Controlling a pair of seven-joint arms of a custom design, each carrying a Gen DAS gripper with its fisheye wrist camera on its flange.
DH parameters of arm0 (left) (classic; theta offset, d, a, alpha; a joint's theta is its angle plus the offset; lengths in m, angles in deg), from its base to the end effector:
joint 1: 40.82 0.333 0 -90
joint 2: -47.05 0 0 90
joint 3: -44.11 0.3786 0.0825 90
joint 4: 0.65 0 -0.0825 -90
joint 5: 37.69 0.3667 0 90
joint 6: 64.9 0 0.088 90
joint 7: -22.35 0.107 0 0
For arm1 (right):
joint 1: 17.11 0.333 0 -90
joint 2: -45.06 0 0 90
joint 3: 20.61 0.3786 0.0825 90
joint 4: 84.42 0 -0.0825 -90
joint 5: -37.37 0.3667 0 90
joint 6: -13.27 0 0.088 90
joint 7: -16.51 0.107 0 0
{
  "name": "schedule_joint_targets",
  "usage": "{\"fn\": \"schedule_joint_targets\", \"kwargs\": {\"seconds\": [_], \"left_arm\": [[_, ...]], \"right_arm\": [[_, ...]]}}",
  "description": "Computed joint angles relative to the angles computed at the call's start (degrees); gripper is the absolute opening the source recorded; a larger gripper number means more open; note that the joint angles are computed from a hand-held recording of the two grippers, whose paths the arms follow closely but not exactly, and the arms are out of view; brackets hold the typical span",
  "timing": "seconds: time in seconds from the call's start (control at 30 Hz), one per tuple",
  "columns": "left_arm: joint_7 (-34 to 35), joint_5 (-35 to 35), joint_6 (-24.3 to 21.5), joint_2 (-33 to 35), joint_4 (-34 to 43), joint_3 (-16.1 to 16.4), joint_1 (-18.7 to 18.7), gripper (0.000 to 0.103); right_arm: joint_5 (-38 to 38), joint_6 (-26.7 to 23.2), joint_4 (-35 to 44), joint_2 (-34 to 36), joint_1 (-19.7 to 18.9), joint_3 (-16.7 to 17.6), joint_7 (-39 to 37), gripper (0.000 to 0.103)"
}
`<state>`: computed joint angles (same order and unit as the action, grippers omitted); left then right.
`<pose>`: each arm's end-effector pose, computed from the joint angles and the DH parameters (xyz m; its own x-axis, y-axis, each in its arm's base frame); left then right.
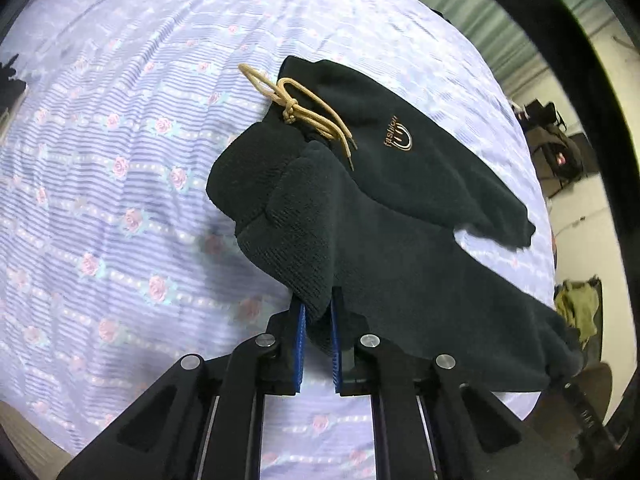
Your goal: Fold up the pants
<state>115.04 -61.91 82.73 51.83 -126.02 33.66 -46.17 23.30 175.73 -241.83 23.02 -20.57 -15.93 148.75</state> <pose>0.5434 -0.1443 0.4539 -0.0377 -0.9480 0.3161 -0.9659 -0.0465 -0.2546 0.3765 0.0221 0.4547 -0.4434 -0.8855 -0.1388 -0.7679 0.4551 -0.4507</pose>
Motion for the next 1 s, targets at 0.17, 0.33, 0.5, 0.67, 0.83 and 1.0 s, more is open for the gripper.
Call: {"fn": "schedule_joint_targets", "kwargs": {"seconds": [0.17,0.33,0.5,0.67,0.83,1.0], "left_arm": [[-3.9,4.2,-2.1,-2.6,-2.5,0.5,-0.5,0.012],[-9.5,9.3,-3.1,-1.4,-0.1,0.5,-1.3,0.012],[-12.6,11.8,2.5,5.4,8.5,-0.3,-2.2,0.012],[-17.7,19.4,3.3,15.1,22.1,1.1,-4.1,0.012],[-22.4,25.9,-5.6,25.5,37.4,3.0,-6.9,0.016],[-24.0,34.7,-8.0,27.8,42.6,5.6,-10.0,0.073]], "right_arm": [[7.2,-4.6,-1.4,-4.3,5.0,-4.0,-4.4,0.015],[9.3,-3.4,-0.3,-3.6,2.9,-4.8,-6.3,0.015],[4.5,5.6,5.4,4.2,-4.0,-2.1,-3.4,0.014],[-5.9,12.2,16.6,16.5,-11.5,1.3,5.7,0.014],[1.6,7.3,29.6,28.8,-7.9,-1.7,-0.6,0.014],[1.1,2.5,35.9,33.7,-3.2,-6.8,-0.8,0.062]]}}
